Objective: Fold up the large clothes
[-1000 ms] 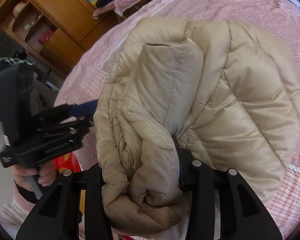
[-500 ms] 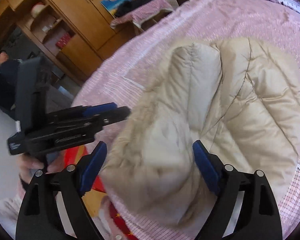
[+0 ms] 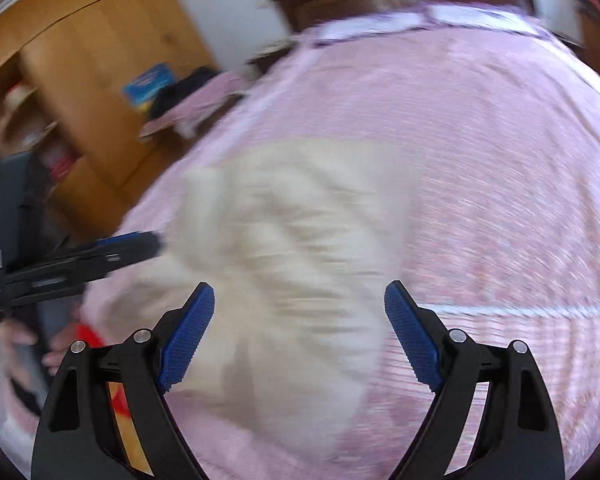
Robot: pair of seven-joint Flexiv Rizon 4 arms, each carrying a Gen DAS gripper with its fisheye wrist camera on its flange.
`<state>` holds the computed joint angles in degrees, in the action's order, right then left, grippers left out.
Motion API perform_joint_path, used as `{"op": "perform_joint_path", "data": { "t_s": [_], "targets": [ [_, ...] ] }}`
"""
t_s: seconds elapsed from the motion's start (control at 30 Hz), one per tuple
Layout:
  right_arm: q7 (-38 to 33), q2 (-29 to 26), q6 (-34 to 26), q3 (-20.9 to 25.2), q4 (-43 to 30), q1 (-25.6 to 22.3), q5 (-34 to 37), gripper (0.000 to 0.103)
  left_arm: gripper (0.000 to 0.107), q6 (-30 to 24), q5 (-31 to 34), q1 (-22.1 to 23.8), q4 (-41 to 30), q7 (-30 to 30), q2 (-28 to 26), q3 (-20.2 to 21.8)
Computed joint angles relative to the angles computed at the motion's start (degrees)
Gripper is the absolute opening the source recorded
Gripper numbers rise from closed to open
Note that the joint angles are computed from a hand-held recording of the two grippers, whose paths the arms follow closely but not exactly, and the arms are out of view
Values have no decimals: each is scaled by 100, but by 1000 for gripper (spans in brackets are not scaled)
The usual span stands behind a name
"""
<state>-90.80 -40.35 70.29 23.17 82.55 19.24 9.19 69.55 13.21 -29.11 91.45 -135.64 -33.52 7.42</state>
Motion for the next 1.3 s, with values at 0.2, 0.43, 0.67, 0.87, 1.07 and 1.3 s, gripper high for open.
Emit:
{"op": "perform_joint_path", "data": {
  "t_s": [0.2, 0.43, 0.67, 0.87, 1.07, 1.3],
  "targets": [
    [349, -395, -162, -104, -226, -26, -17, 77, 90, -1136, 855, -534, -546, -899, -159, 677],
    [-231, -638, -286, 227, -535, 52, 182, 75, 92, -635, 1468, -244, 485, -2069, 249, 579],
    [-593, -740, -264, 200, -675, 333, 24, 76, 92, 566, 1188, -31, 1546, -2765, 373, 661],
    [-554, -780, -175, 49, -669, 538, -132, 77, 91, 2418, 603, 955, 2307, -2036, 373, -364],
    [-694, -761, -425, 307, -771, 229, 85, 82, 93, 2388, 113, 727, 2201, -1728, 78, -324],
    [-717, -894, -1207, 473, -1064, -235, 631, 94, 93, 3433, -358, 1451, 2596, -1447, -314, -1203]
  ]
}}
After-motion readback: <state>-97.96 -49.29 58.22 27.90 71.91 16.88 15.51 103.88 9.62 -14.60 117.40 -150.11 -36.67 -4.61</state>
